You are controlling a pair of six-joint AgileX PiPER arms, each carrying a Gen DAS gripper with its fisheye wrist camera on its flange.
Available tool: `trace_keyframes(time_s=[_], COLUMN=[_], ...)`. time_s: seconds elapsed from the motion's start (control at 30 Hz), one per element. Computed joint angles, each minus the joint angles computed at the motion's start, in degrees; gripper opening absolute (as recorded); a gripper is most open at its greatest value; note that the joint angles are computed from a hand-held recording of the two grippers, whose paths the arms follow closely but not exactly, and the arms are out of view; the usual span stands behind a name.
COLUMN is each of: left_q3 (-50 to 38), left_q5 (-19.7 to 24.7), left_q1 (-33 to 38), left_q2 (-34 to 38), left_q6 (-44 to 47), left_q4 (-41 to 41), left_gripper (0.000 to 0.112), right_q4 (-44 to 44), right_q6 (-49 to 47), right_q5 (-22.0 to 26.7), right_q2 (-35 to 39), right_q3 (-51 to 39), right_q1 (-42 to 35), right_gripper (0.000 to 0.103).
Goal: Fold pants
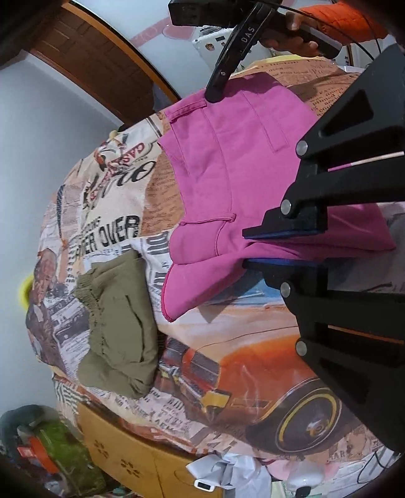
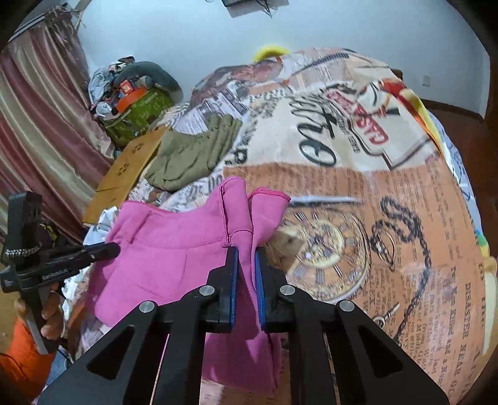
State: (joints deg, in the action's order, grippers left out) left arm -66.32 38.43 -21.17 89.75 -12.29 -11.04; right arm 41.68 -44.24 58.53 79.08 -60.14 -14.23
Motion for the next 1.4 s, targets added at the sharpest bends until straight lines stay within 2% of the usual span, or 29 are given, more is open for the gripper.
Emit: trace_keyframes(time_s=[0.3, 0.5, 0.6, 0.67, 0.77, 0.8, 0.87, 0.93, 1.03, 1.07, 1.1, 1.17, 1.23, 1.27, 1.3, 1.33, 1.37, 1.4], left_q3=[-6.0, -13.4, -18.6, -22.3, -28.2, -30.6, -33.7, -37.4, -44.5, -46.6, -46.6, -45.5, -42.9, -41.1, -39.8, -38.7, -37.2, -34.6], left_q5=[2.5, 3.9, 5.4, 6.3, 7.3, 7.9, 8.2, 8.3, 12.2, 14.2, 14.4, 14.3, 13.9, 13.5, 13.6, 14.0, 13.6, 12.4], left_q1=[3.5, 6.9, 9.8, 11.3, 11.9, 12.1, 12.7, 14.4, 16.0, 17.1, 17.8, 18.9, 21.1, 22.1, 23.2, 24.2, 24.7, 25.6], left_q2=[0.4, 2.3, 4.7, 6.7, 10.6, 12.3, 14.6, 17.3, 23.6, 25.9, 26.9, 28.5, 29.4, 29.5, 30.1, 30.6, 30.3, 29.9], left_q6=[0.5, -0.3, 1.8, 2.4, -0.2, -1.6, -2.1, 0.2, 4.6, 7.2, 7.4, 7.3, 9.1, 9.9, 10.1, 10.0, 10.3, 11.8], left_q4=[3.0, 6.9, 5.4, 5.5, 10.6, 13.1, 15.5, 13.4, 11.8, 9.1, 8.4, 8.5, 5.9, 4.4, 3.4, 3.0, 2.3, 0.6], left_gripper=[0.01, 0.01, 0.01, 0.01, 0.009, 0.002, 0.001, 0.001, 0.001, 0.002, 0.002, 0.007, 0.012, 0.016, 0.026, 0.032, 0.044, 0.052], right_q4=[0.0, 0.6, 0.2, 0.4, 0.2, 0.0, -0.6, -2.2, -6.9, -8.2, -9.1, -9.0, -9.7, -10.5, -10.1, -9.3, -8.9, -9.1], right_q6=[3.6, 5.8, 7.3, 7.9, 10.0, 10.8, 12.0, 14.0, 18.4, 19.9, 21.2, 21.2, 20.1, 20.3, 20.1, 20.1, 20.6, 21.3], right_q5=[-3.4, -5.1, -6.6, -7.2, -9.1, -9.2, -9.4, -10.4, -10.2, -8.7, -6.7, -4.3, -4.6, -3.9, -1.8, 0.0, 1.6, 2.4], right_q2=[2.6, 7.0, 9.9, 11.8, 15.6, 16.7, 19.8, 22.9, 27.7, 29.7, 31.7, 34.2, 34.4, 34.9, 36.0, 36.8, 37.6, 38.1], right_q3=[-4.8, -11.3, -15.3, -17.8, -23.0, -24.7, -28.7, -32.9, -39.0, -41.3, -43.4, -44.5, -42.3, -42.1, -42.3, -42.7, -43.0, -42.9], right_q1=[7.4, 11.9, 14.4, 15.5, 17.7, 18.3, 19.6, 21.3, 23.4, 23.6, 23.6, 22.9, 22.8, 22.8, 22.4, 22.1, 21.9, 21.9], right_gripper=[0.007, 0.006, 0.006, 0.005, 0.005, 0.005, 0.005, 0.004, 0.004, 0.004, 0.004, 0.004, 0.005, 0.008, 0.011, 0.023, 0.038, 0.045])
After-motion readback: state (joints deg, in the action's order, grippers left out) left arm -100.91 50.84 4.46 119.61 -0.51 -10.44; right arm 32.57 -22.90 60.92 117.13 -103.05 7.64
